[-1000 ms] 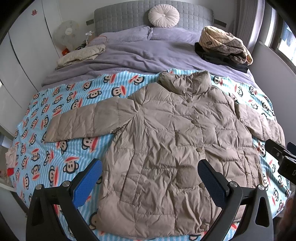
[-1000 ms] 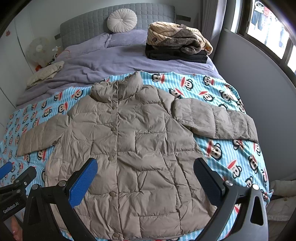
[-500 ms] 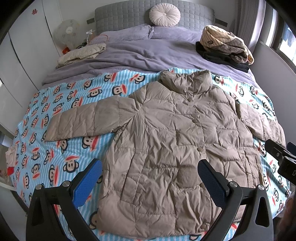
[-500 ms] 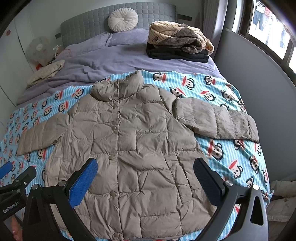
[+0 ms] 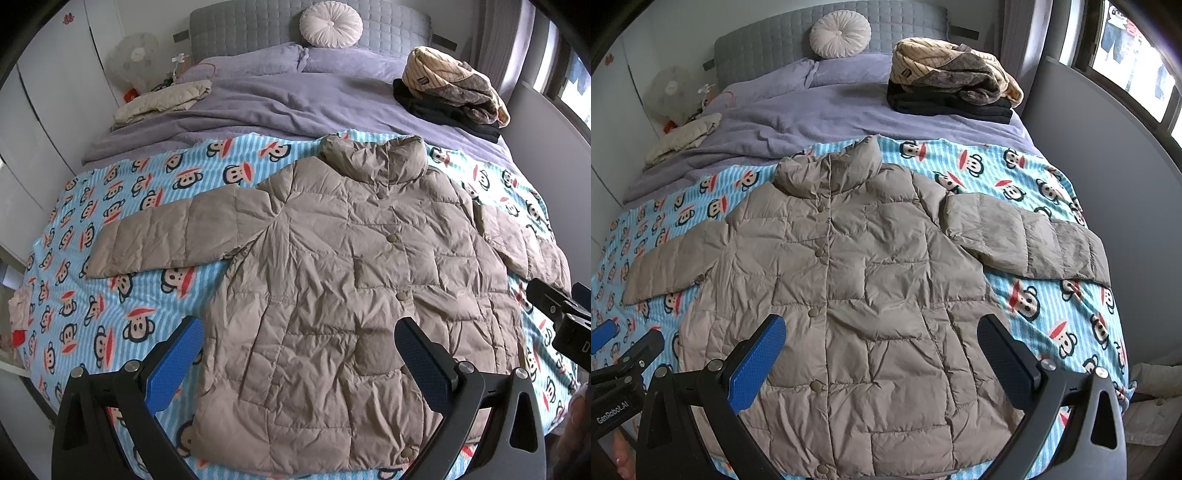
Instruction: Fold large clothes
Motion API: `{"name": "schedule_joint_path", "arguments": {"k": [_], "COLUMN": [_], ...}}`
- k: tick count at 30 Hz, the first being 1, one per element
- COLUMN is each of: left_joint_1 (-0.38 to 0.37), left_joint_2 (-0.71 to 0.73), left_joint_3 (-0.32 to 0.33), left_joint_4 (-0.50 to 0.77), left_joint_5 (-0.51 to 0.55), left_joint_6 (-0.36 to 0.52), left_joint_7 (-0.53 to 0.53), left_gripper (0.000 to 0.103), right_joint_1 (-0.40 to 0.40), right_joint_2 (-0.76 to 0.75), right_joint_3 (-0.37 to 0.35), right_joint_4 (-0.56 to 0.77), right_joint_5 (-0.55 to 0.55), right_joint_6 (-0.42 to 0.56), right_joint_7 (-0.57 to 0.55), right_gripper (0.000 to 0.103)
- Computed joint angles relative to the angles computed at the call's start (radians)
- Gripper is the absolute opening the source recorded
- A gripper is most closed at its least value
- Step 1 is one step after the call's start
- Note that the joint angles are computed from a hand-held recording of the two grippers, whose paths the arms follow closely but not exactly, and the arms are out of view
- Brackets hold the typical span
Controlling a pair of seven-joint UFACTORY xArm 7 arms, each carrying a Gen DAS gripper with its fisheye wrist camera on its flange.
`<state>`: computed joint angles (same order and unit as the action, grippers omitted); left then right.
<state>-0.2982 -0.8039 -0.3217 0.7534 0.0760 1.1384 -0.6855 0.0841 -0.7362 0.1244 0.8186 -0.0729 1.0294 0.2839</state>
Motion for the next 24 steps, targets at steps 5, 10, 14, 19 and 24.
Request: {"name": "schedule_joint_path", "arguments": {"k": [5, 10, 14, 19, 24], "left_joint_1": [0.0, 0.007, 0.046, 0.127, 0.215], "left_joint_2": [0.042, 0.04, 0.027, 0.006, 0.037], "left_joint_3": [0.031, 0.083, 0.143, 0.254, 0.429], "left_joint_4": [0.016, -0.032, -0.104, -0.233, -0.359], "left_joint_5": [-0.023, -0.057, -0.065, -0.088, -0.189], "left_joint_6": [-0.013, -0.048, -0.079, -0.195, -0.416], "left_joint_7": [0.016, 0.047, 0.08, 0.155, 0.294], "left_gripper": [0.103, 0.103, 0.103, 0.103, 0.103], "right_joint_1": [0.012, 0.032, 0.045, 0.093, 0.159], "right_joint_2": [0.005, 0.036, 0.145, 0.218, 0.288], "right_joint_3": [0.011, 0.017, 0.013, 0.038, 0.076], "right_joint_4": [0.001, 0.028, 0.092, 0.101, 0.093], "right_joint_5": [0.003, 0.017, 0.026, 0.066, 0.092], "right_joint_6": [0.015, 0.05, 0.055, 0.062, 0.035], "right_joint_7": [0.003, 0.004, -0.017, 0.004, 0.034], "right_gripper": [0.103, 0.103, 0.103, 0.103, 0.103]}}
